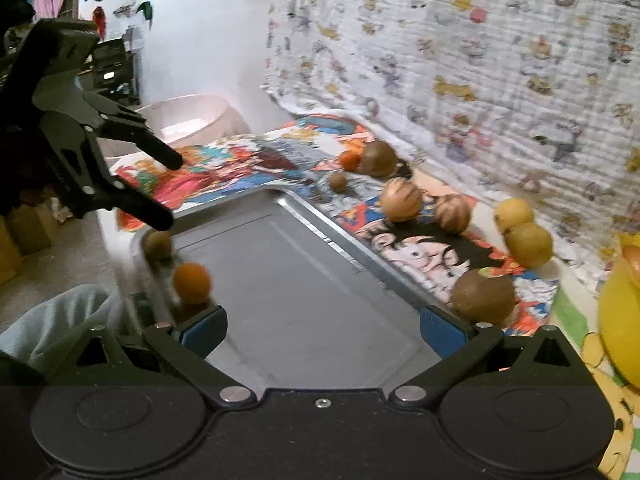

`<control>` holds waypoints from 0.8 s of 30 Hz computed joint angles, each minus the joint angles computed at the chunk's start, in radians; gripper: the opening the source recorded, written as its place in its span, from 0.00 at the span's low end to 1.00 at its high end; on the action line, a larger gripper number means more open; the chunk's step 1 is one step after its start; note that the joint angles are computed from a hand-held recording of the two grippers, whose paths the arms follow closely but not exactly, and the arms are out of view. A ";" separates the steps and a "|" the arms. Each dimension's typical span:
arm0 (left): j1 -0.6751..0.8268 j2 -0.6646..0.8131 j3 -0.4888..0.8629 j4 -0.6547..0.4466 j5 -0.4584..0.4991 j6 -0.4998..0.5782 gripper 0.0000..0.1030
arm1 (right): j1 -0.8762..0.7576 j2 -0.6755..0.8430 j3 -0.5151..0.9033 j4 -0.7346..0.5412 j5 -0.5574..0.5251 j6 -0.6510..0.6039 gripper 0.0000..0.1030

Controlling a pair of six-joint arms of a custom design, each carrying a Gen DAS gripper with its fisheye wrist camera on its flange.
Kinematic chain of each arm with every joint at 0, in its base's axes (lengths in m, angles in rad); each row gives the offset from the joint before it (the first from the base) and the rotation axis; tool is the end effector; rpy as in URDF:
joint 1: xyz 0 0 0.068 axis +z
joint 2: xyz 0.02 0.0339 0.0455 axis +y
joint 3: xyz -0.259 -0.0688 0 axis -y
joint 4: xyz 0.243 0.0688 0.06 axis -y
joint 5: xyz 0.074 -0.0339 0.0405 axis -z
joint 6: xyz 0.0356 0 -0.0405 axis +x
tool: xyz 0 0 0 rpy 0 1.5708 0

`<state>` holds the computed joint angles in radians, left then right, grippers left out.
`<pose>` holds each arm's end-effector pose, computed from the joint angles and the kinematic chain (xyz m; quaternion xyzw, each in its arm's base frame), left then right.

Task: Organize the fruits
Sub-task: 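Carry both fruits over the metal tray and open both tools to release them, then grasp a striped pepino melon with the left tool while the right tool grasps a kiwi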

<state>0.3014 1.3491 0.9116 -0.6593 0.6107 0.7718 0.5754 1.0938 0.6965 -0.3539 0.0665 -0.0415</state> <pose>0.2502 0.0564 0.2258 0.2847 0.8851 -0.1367 0.3418 0.1929 0.1223 0.2301 -0.2657 0.8775 0.0756 0.3921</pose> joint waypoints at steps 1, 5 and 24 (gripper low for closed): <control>-0.013 0.005 0.016 -0.007 -0.010 -0.003 0.99 | -0.009 0.003 0.004 0.004 0.007 -0.003 0.99; -0.066 0.039 0.088 -0.013 -0.045 -0.036 0.99 | -0.063 0.021 0.021 0.035 0.015 0.008 0.99; -0.337 0.285 0.266 0.211 -0.149 -0.241 0.99 | -0.216 0.230 0.018 0.315 0.128 0.200 0.99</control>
<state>-0.0355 1.6338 1.1773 -0.4480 0.4621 0.5310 0.3595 1.3242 0.7148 -0.0389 0.1940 0.1584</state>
